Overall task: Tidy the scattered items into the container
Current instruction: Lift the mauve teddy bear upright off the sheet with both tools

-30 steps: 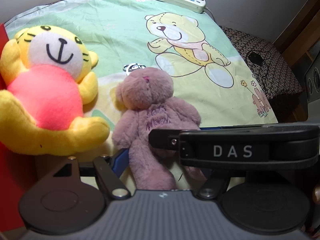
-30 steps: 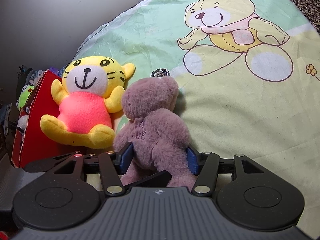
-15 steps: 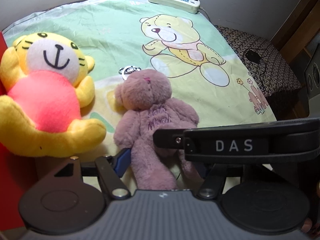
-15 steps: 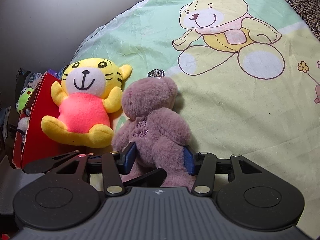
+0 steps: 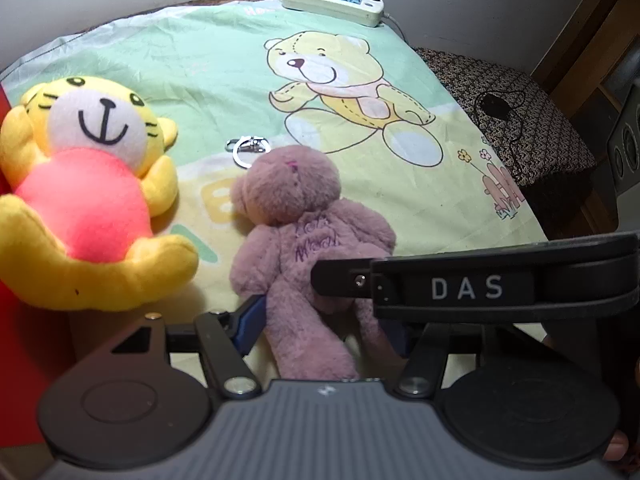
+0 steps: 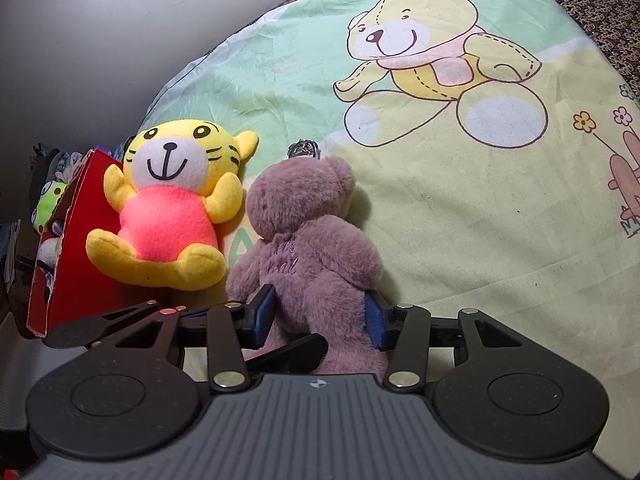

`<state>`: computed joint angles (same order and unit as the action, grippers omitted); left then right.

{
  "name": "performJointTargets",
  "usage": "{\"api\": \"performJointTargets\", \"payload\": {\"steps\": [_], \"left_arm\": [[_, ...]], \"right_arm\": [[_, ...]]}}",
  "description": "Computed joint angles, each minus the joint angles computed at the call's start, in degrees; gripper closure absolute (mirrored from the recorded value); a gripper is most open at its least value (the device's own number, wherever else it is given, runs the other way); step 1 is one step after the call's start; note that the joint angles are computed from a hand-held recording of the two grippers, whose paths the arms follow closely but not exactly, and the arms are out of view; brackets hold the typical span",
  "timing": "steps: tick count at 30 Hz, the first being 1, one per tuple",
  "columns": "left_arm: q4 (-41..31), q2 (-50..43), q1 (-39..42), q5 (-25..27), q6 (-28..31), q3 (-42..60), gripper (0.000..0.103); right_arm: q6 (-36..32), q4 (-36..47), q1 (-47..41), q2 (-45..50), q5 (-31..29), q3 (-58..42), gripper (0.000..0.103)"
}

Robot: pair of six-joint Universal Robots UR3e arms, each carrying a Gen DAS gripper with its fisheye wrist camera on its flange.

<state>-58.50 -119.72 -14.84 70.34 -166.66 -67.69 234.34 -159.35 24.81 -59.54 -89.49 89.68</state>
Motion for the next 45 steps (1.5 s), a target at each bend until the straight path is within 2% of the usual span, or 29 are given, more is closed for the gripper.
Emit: {"api": "performJointTargets", "payload": {"steps": [4,7,8,10,12,18,21,24,26,28,31,35,45], "left_arm": [[0.6,1.4,-0.1,-0.4,0.9,-1.6,0.044],[0.9,2.8,-0.2,-1.5,1.9,-3.0,0.046],[0.5,3.2,-0.2,-2.3,2.5,-3.3,0.051],[0.4,3.8,-1.0,-1.4,3.2,-3.9,0.051],[0.5,4.5,-1.1,-1.1,3.6,-5.1,0.051],[1.9,6.4,0.0,-1.8,3.0,-8.3,0.049],[2.6,6.8,0.3,-2.0,3.0,-9.1,0.044],[3.0,7.1,1.4,-3.0,2.6,-9.6,0.042],[3.4,7.0,2.2,-3.9,2.2,-9.6,0.036],[2.6,5.8,3.0,-4.7,1.7,-8.6,0.034],[-0.4,3.8,3.6,-6.2,2.0,-6.4,0.034],[0.2,2.2,3.0,-5.5,2.1,-5.1,0.033],[-1.7,-1.8,3.4,-7.2,1.6,-0.9,0.027]], "right_arm": [[0.9,0.0,1.0,-1.0,-1.2,0.9,0.056],[1.9,-1.1,1.6,-1.9,-1.6,2.4,0.062],[2.4,-1.7,1.7,-2.2,-1.4,3.0,0.066],[3.4,-2.3,2.1,-2.5,-1.3,3.6,0.073],[4.7,-1.8,3.0,-2.8,-2.9,3.7,0.072],[6.5,-3.2,3.8,-3.8,-4.6,5.6,0.068],[6.4,-2.6,4.1,-3.3,-5.9,4.7,0.065],[5.9,-2.8,4.0,-2.5,-6.9,3.9,0.058],[5.4,-2.7,3.5,-2.1,-6.6,3.4,0.05],[4.6,-1.9,3.0,-1.4,-6.1,2.3,0.045],[3.5,-0.9,2.6,-0.2,-5.9,0.8,0.044],[2.8,-2.1,1.6,0.8,-5.1,0.4,0.041],[0.1,-3.4,-0.9,2.6,0.1,-0.3,0.043]]}}
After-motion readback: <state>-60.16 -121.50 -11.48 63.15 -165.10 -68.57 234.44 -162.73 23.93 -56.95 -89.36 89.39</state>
